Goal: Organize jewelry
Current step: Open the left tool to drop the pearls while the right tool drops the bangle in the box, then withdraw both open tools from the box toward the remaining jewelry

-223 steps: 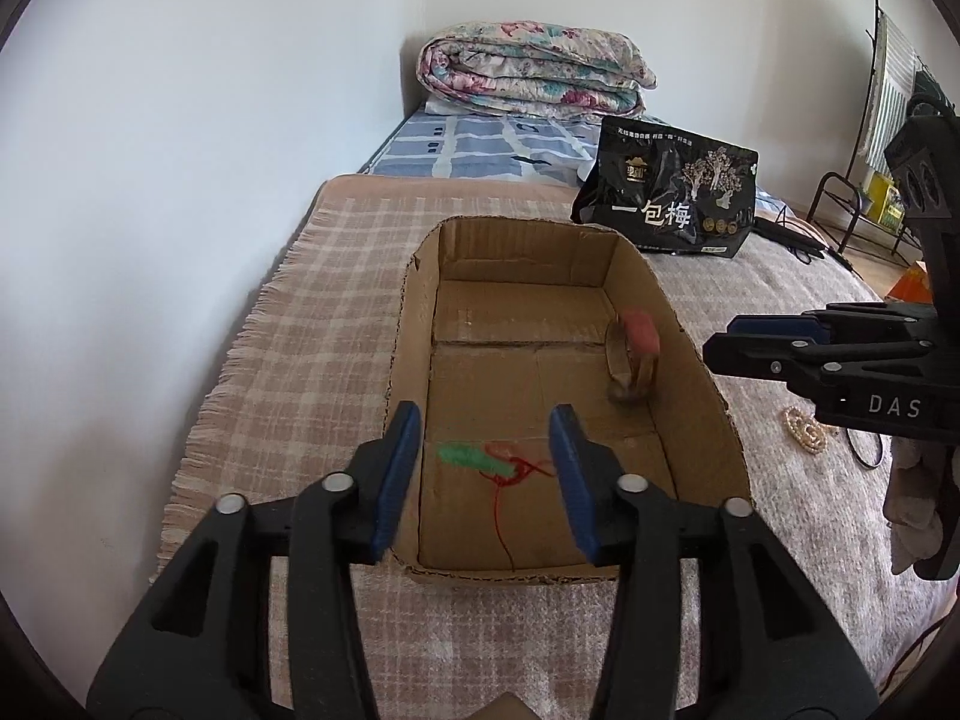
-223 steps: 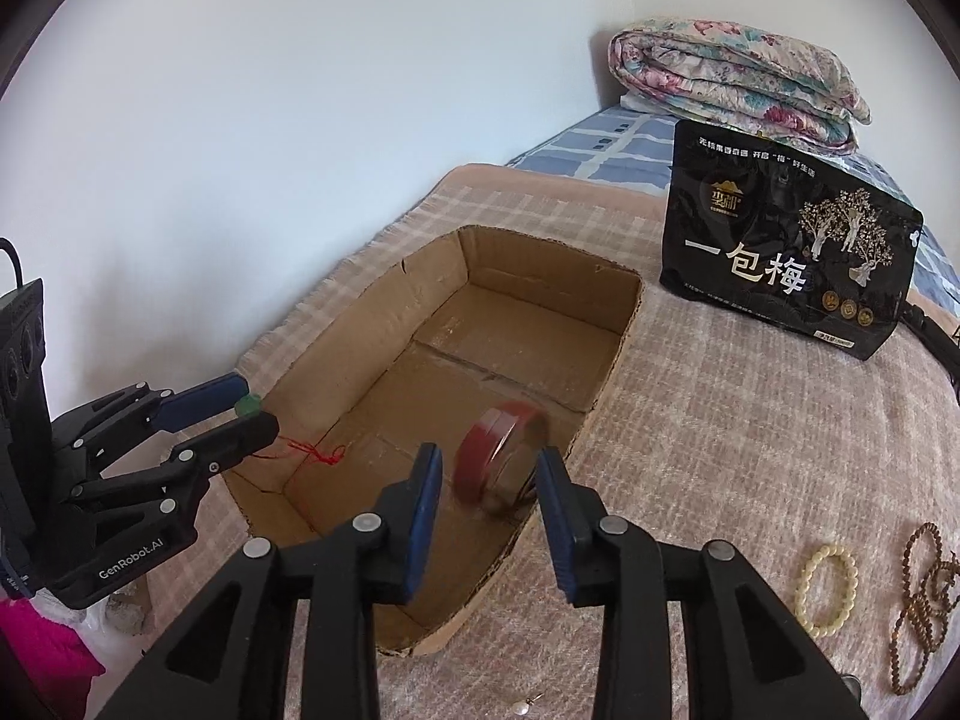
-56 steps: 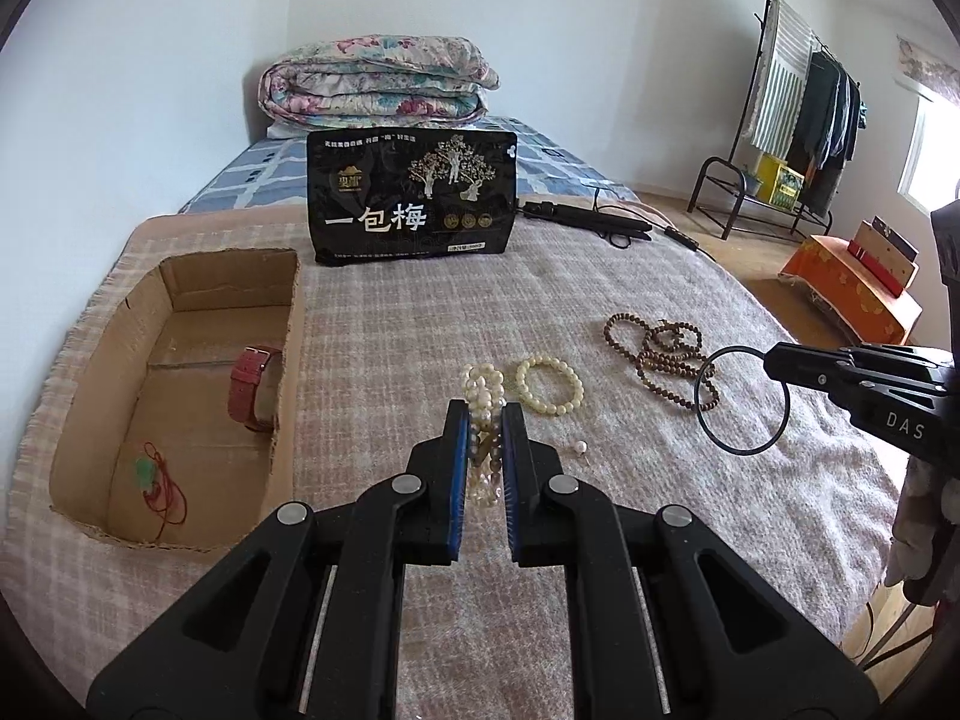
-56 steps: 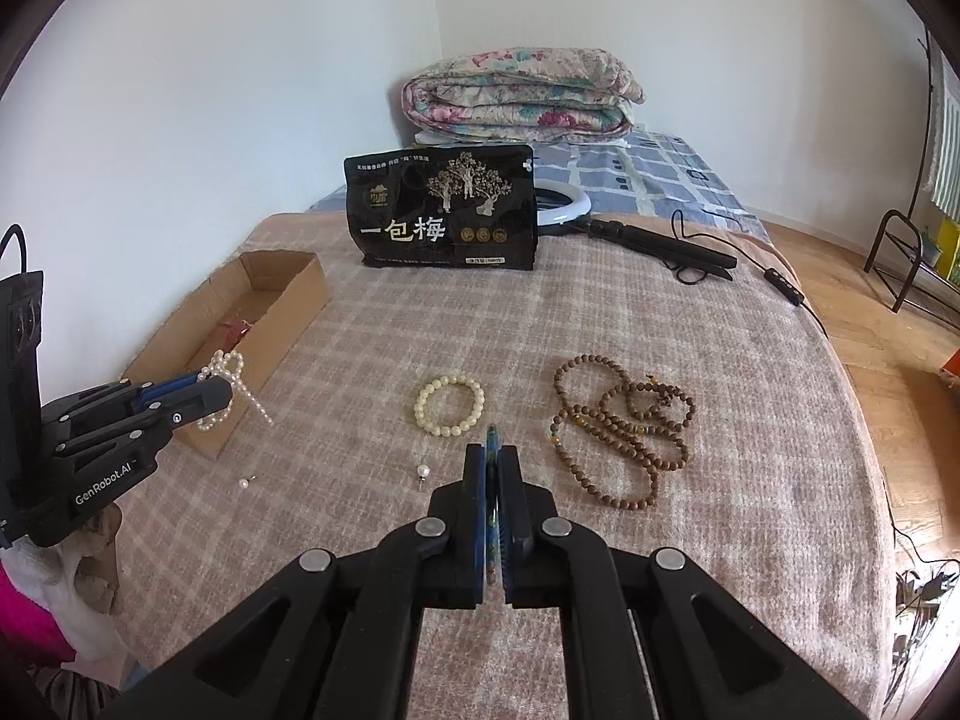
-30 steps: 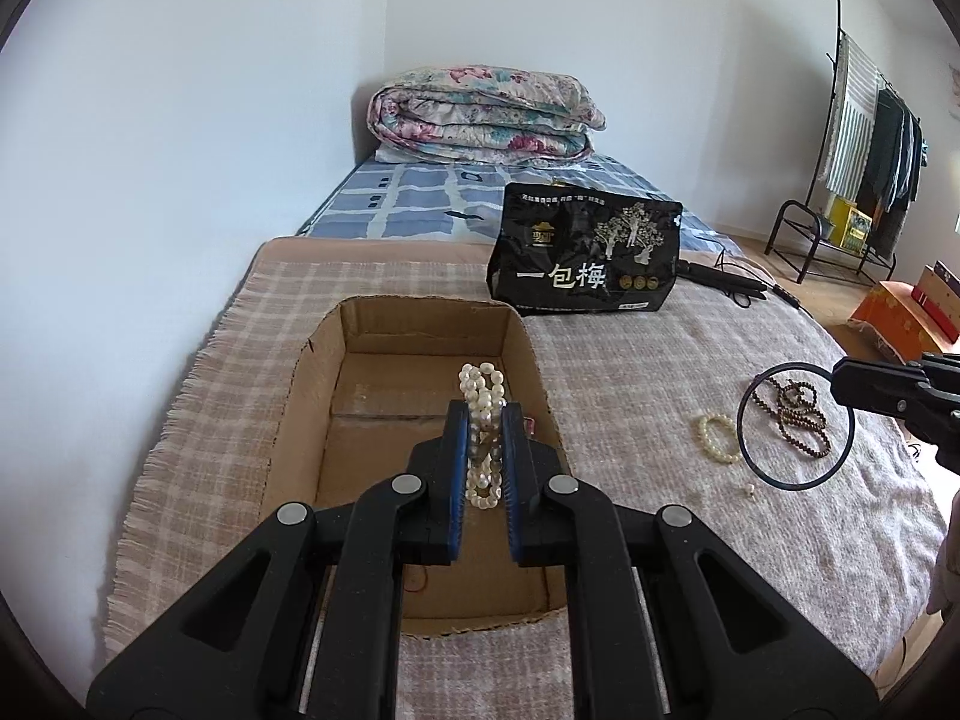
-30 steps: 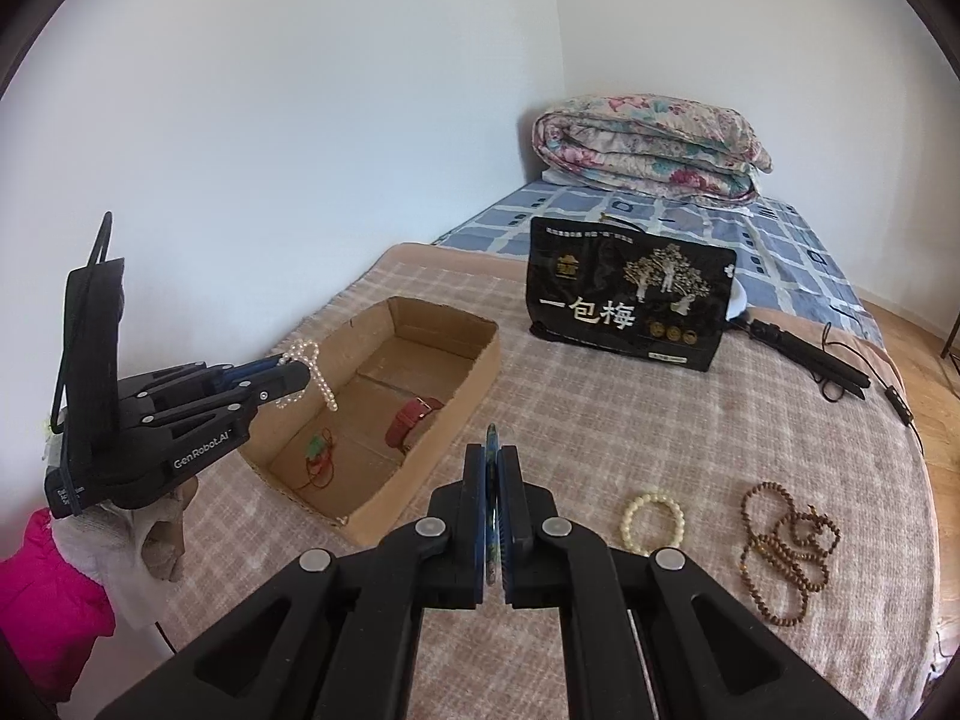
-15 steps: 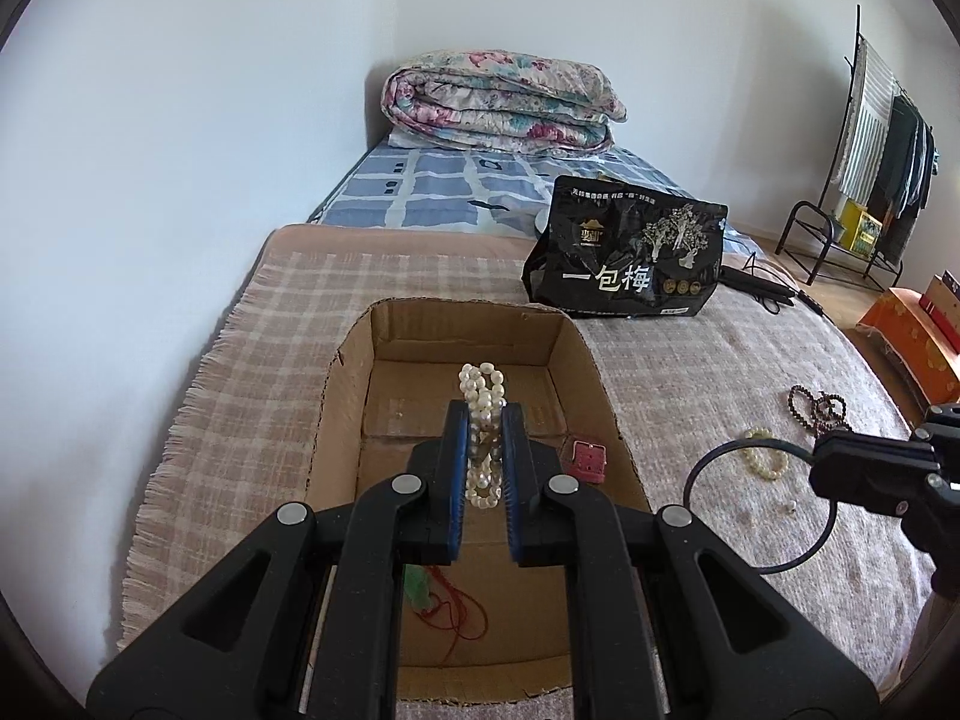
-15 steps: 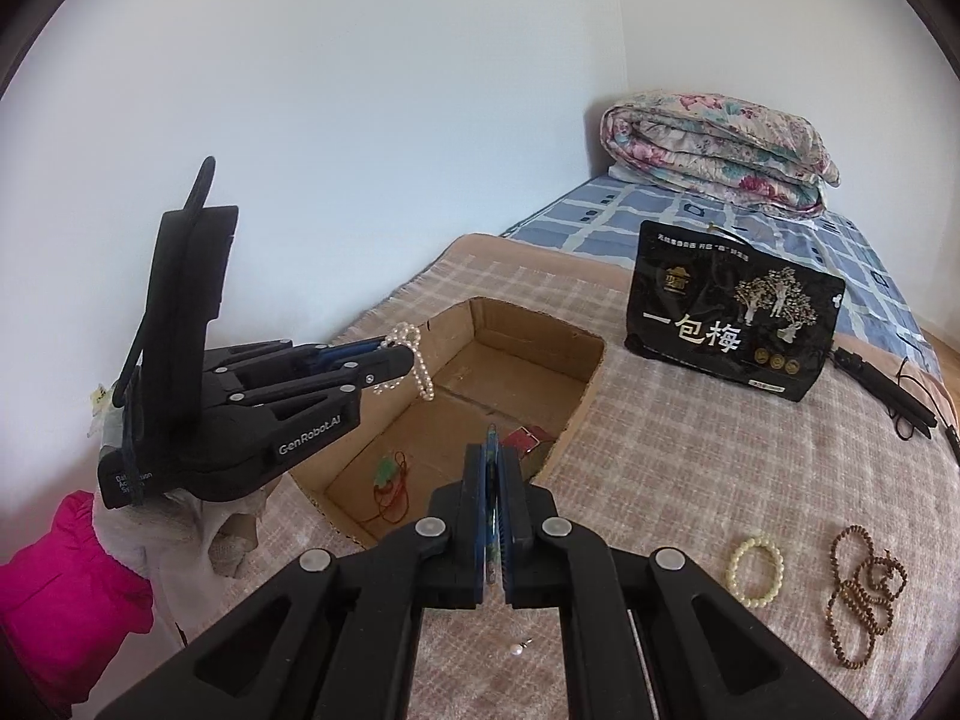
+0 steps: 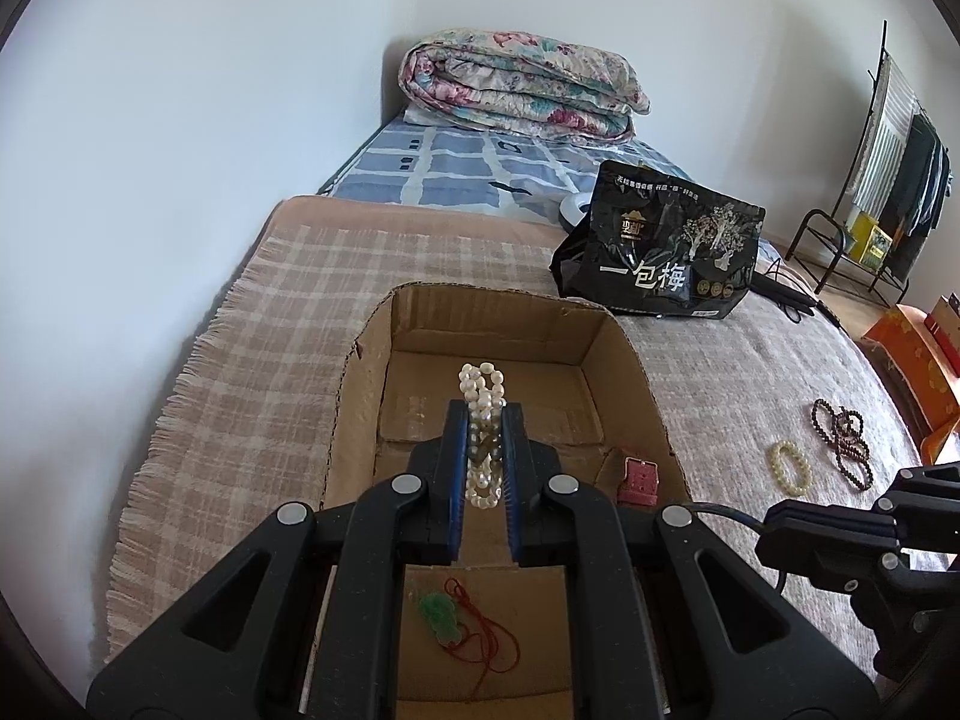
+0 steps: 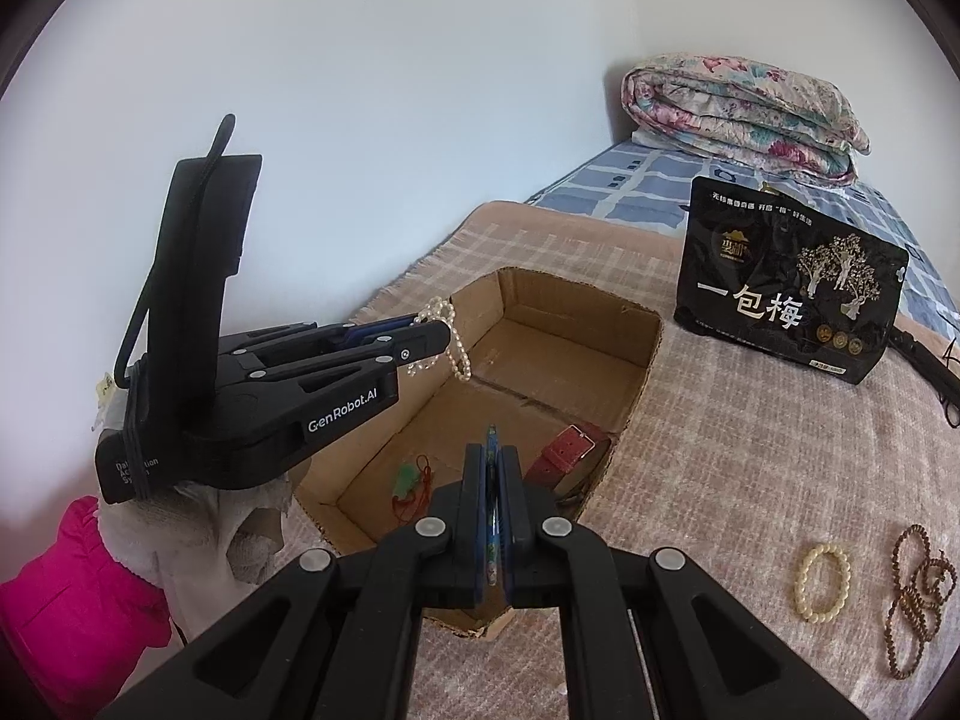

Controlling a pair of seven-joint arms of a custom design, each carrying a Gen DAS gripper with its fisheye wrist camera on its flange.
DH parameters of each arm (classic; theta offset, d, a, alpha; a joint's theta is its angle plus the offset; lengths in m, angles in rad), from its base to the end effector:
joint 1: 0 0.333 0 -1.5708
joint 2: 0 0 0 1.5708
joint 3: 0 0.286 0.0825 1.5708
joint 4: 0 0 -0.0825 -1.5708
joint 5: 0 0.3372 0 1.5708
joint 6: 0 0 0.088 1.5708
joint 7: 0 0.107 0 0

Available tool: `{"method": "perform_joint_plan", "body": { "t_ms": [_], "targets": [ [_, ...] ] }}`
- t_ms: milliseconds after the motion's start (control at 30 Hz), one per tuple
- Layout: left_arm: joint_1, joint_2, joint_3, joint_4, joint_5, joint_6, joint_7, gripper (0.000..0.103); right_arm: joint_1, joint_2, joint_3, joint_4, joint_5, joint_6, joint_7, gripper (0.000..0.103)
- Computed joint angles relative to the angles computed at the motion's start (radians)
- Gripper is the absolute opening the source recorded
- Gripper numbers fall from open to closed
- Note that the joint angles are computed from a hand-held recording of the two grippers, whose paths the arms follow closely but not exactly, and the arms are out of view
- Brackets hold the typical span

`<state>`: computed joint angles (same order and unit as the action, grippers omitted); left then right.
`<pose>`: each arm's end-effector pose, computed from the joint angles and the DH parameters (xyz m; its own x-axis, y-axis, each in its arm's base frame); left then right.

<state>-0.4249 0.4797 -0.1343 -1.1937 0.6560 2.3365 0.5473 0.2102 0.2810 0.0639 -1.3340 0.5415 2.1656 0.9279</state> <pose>0.5977 -0.3330 0.5708 0.1402 -0.9805 0.1376 -0.6480 -0.1960 -0.7360 0.6030 0.1838 0.6136 0.7024 -0.6933 -0.1614 -0.5945 -0.4467 -0.6686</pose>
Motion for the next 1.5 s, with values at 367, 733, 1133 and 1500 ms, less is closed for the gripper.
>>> {"method": "perform_joint_plan", "body": {
  "t_ms": [367,733,1133,1500],
  "targets": [
    [0.002,0.030,-0.003,0.036,-0.037,-0.010,0.021,0.009,0.007,0.017,0.000,0.014,-0.019,-0.026,0.011,0.010],
    [-0.005,-0.010,0.002,-0.002,-0.010,-0.015,-0.018,0.030,0.008,-0.038,-0.006,-0.059,-0.024,0.023,-0.018,0.046],
    [-0.042,-0.055,-0.010,-0.004,0.047,-0.078,-0.064,0.030,-0.024,-0.119,-0.028,-0.158,-0.001,0.079,-0.031,0.062],
    [-0.112,-0.023,-0.021,0.097,0.077,-0.152,-0.035,0.030,-0.086,-0.184,-0.065,-0.246,0.039,0.124,-0.023,0.086]
  ]
}}
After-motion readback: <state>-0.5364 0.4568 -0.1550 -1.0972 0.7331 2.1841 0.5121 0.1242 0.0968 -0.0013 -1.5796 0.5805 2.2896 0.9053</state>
